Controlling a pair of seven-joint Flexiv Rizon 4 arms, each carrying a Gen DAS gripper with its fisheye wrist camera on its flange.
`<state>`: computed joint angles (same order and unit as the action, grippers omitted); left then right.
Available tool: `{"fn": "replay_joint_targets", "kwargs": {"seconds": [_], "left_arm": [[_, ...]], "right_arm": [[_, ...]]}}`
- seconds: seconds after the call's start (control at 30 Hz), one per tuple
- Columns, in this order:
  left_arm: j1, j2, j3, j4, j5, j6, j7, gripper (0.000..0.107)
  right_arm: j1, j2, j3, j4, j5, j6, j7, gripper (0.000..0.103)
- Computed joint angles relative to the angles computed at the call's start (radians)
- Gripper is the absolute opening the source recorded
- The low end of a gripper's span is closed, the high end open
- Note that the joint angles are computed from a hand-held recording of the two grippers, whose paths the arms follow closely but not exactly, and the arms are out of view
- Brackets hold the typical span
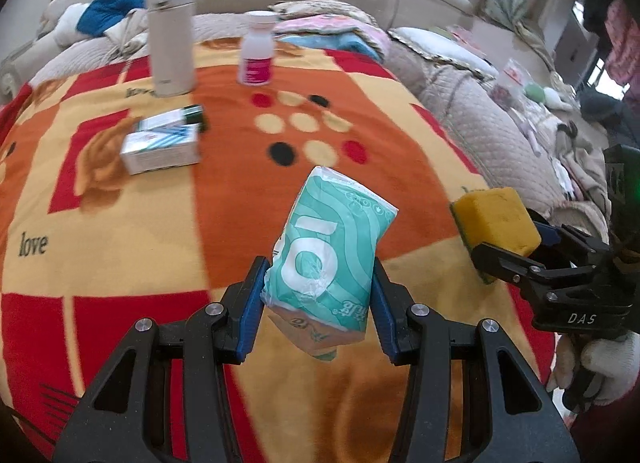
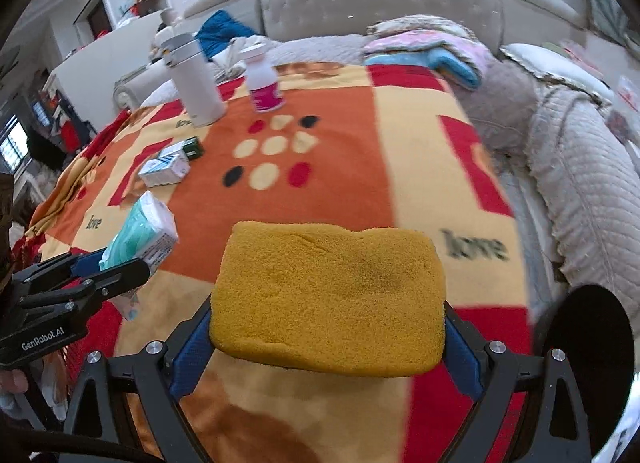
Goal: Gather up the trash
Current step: 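Carry the tissue pack and sponge over the black bin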
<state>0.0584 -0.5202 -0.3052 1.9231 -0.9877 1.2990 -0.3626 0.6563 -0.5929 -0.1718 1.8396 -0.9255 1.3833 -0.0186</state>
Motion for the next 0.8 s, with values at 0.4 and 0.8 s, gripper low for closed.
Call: {"fn": "replay_joint_targets", "kwargs": {"seconds": [0.4, 0.8], "left_arm": [[-0.075, 0.024, -0.038, 0.038, 0.008, 0.023, 0.017, 0.046], [-0.136, 0.025, -0.046, 0.037, 0.054, 0.010, -0.012, 0.046]], "right_arm": [[-0.033, 0.185, -0.101, 0.270, -0.346, 0.040, 0.402, 0.096], [-0.198, 0.277, -0.012, 0.387, -0.537, 0.000, 0.601, 0.096]]}}
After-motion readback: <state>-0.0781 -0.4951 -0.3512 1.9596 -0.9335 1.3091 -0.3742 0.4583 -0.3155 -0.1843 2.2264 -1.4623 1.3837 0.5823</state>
